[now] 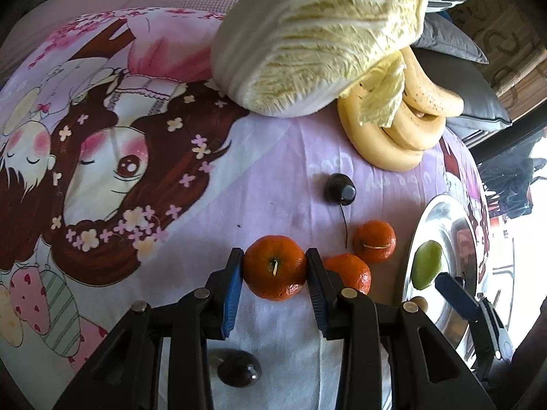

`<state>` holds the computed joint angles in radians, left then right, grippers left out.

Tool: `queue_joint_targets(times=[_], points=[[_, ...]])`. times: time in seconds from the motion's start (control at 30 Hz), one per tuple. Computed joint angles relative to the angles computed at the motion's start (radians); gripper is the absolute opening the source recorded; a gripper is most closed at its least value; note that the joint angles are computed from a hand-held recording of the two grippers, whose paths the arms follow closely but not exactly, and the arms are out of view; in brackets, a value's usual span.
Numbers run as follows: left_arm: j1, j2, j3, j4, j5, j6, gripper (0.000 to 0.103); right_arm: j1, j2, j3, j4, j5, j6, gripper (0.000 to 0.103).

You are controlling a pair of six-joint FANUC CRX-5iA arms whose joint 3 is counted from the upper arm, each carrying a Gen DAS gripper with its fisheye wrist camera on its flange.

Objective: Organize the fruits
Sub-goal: 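Close the right tool on the small brown fruit while the left tool holds the tangerine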

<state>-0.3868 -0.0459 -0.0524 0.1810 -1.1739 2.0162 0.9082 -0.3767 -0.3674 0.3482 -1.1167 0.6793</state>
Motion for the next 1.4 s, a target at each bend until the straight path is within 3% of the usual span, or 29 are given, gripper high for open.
queue_joint_targets(times=[0.23,0.4,0.47,0.53,0.63,1.4], points=[[0.029,-0.04,-0.023,0.015,-0.018,-0.01,0.038,0.01,0.001,0.013,-0.061,0.029,0.09,0.07],[0.037,-0.045,-0.034,0.027,-0.013,-0.007,0.038,0.016,0.01,0.012,-0.069,0.025,0.098,0.068],[0.037,-0.045,-0.031,0.022,-0.016,-0.001,0.038,0.017,0.008,0.011,-0.075,0.029,0.107,0.06],[0.046,-0.055,-0.039,0.024,-0.019,-0.007,0.038,0.004,0.011,0.022,-0.111,0.033,0.131,0.043],[0.049,-0.056,-0.039,0.024,-0.021,-0.006,0.038,0.008,0.017,0.028,-0.119,0.024,0.145,0.039],[0.024,-0.031,-0.016,0.017,-0.022,0.018,0.038,0.055,0.081,0.033,-0.046,-0.067,0.13,0.034]])
